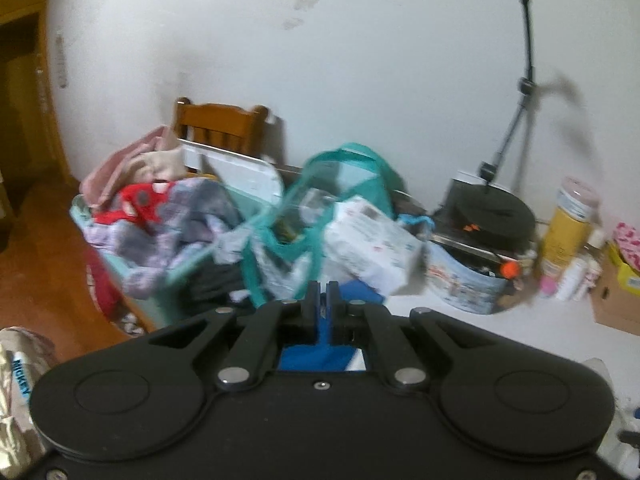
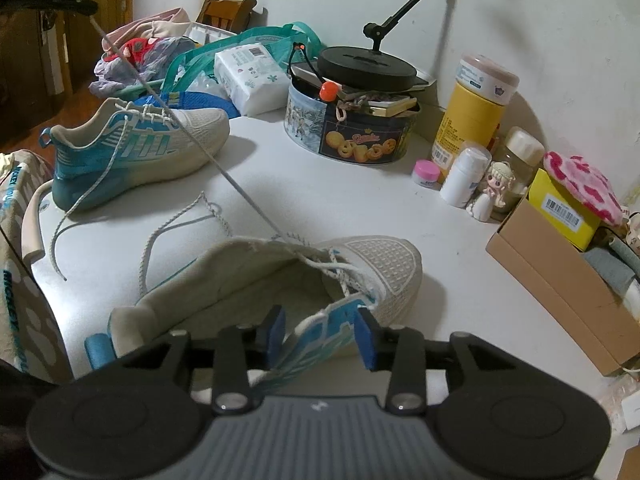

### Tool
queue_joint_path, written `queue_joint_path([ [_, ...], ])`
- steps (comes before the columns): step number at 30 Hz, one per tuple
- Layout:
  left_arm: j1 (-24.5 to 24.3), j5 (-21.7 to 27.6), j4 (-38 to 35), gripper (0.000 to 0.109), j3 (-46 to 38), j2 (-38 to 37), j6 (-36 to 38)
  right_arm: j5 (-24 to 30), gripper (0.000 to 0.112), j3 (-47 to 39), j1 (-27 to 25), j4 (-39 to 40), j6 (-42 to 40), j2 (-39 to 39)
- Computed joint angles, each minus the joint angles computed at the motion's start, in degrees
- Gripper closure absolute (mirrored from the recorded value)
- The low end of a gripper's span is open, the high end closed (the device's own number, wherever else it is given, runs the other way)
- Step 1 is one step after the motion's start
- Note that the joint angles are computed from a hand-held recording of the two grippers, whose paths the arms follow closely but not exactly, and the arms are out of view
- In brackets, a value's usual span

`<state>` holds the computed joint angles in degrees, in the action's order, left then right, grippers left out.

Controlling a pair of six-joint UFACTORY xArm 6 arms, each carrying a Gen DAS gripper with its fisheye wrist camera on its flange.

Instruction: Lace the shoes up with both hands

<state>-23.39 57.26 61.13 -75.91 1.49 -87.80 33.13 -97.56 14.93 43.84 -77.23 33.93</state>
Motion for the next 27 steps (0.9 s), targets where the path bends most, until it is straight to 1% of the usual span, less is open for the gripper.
queue_joint_path([
  [6, -0.08, 3.76, 1.00, 0.109, 1.30, -1.82, -1.63, -0.01, 0.070, -0.10, -0.08, -0.42, 0.46, 0.07],
  [10, -0.68, 2.20, 1.83, 0.109, 0.28, -0.91, 0.83, -0.53, 0.069, 0.15, 0.02, -0.71, 0.62, -0.05],
  [13, -1.22, -4.02, 0.91, 0.109, -2.73, 2.40, 4.45, -0.97, 0.069, 0.40, 0.13, -0.87, 0.78, -0.15],
  [14, -1.50, -5.43, 0.45, 0.109, -3.72, 3.45, 5.42, -1.13, 0.069, 0.52, 0.18, -0.95, 0.88, -0.22],
  [17, -2.90, -11.51, -3.03, 0.109, -8.30, 8.46, 10.77, -1.61, 0.068, 0.75, 0.34, -1.27, 1.33, -0.32],
  [19, -4.01, -16.39, -8.12, 0.109, -12.31, 13.13, 16.56, -1.78, 0.067, 0.90, 0.38, -1.34, 1.60, -0.42],
  [21, -4.94, -19.95, -13.96, 0.109, -16.14, 17.86, 22.00, -2.32, 0.067, 1.25, 0.50, -1.15, 1.45, -0.54],
  [23, -5.70, -22.27, -19.33, 0.109, -19.69, 22.16, 27.01, -2.69, 0.067, 1.46, 0.56, -0.88, 1.27, -0.59],
  [25, -6.26, -23.22, -23.76, 0.109, -22.48, 25.20, 30.55, -3.31, 0.067, 1.61, 0.64, -0.72, 1.15, -0.57],
  [27, -6.51, -26.34, -31.78, 0.109, -25.58, 28.70, 35.48, -3.37, 0.066, 1.54, 0.57, -0.71, 1.29, -0.47],
])
